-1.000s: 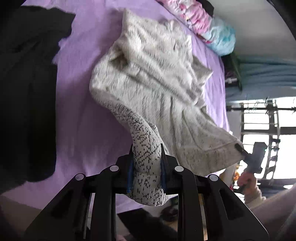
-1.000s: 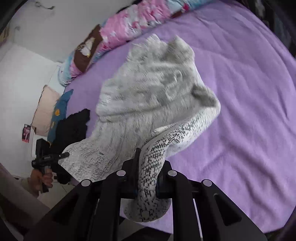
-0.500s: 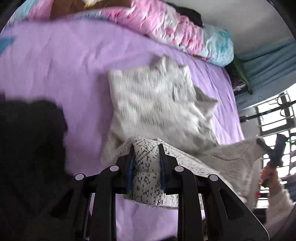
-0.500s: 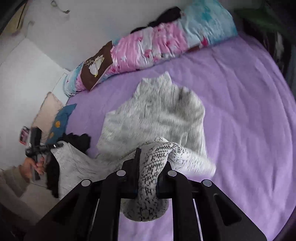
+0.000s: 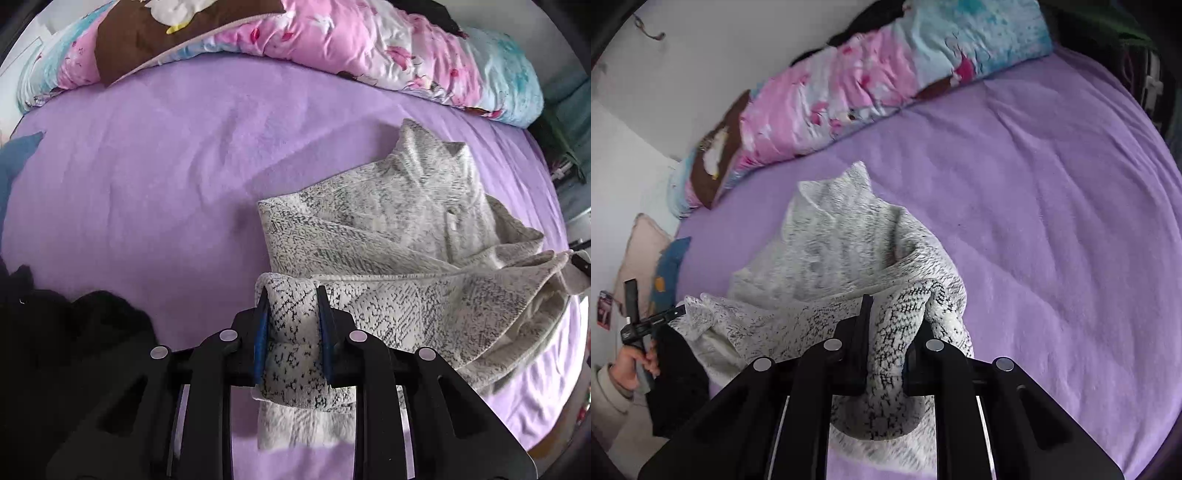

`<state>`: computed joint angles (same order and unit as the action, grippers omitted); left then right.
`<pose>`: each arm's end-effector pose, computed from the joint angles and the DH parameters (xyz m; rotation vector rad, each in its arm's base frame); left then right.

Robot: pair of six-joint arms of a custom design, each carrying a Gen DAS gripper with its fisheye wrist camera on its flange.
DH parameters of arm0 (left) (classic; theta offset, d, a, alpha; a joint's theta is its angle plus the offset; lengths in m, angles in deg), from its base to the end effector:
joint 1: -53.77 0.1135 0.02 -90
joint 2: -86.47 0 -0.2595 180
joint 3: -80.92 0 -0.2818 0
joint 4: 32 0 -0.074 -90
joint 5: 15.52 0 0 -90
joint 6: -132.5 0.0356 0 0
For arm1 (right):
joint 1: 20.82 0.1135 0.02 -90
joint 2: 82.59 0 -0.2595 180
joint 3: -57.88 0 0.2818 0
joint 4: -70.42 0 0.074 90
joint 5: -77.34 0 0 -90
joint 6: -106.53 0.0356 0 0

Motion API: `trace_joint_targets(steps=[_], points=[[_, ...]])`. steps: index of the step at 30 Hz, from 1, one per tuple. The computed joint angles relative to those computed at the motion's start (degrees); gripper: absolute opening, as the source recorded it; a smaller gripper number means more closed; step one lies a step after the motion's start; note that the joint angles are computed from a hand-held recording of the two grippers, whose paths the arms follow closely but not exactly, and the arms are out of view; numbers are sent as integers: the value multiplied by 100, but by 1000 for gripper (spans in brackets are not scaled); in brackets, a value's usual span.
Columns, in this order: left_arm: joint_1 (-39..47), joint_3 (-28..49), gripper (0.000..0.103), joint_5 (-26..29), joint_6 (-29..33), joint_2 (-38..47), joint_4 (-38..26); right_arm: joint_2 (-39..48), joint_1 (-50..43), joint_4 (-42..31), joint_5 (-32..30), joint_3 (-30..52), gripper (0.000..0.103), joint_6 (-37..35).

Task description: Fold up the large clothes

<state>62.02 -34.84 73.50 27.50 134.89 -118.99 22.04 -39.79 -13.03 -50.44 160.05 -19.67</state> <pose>0.1526 0.0227 0.2807 -0.5706 2.7540 -0.0034 0.3611 -0.1011 0.2506 -0.4326 2.6372 0.7663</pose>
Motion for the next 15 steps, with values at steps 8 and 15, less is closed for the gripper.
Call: trace_joint_targets(steps=[8,15], points=[[324,-796,23,63,201,209,868,437,445,1139,389,-383,12,785],[184,-1349,24,-238,134,595,1617,579,664,2065,746,-887,12,1364]])
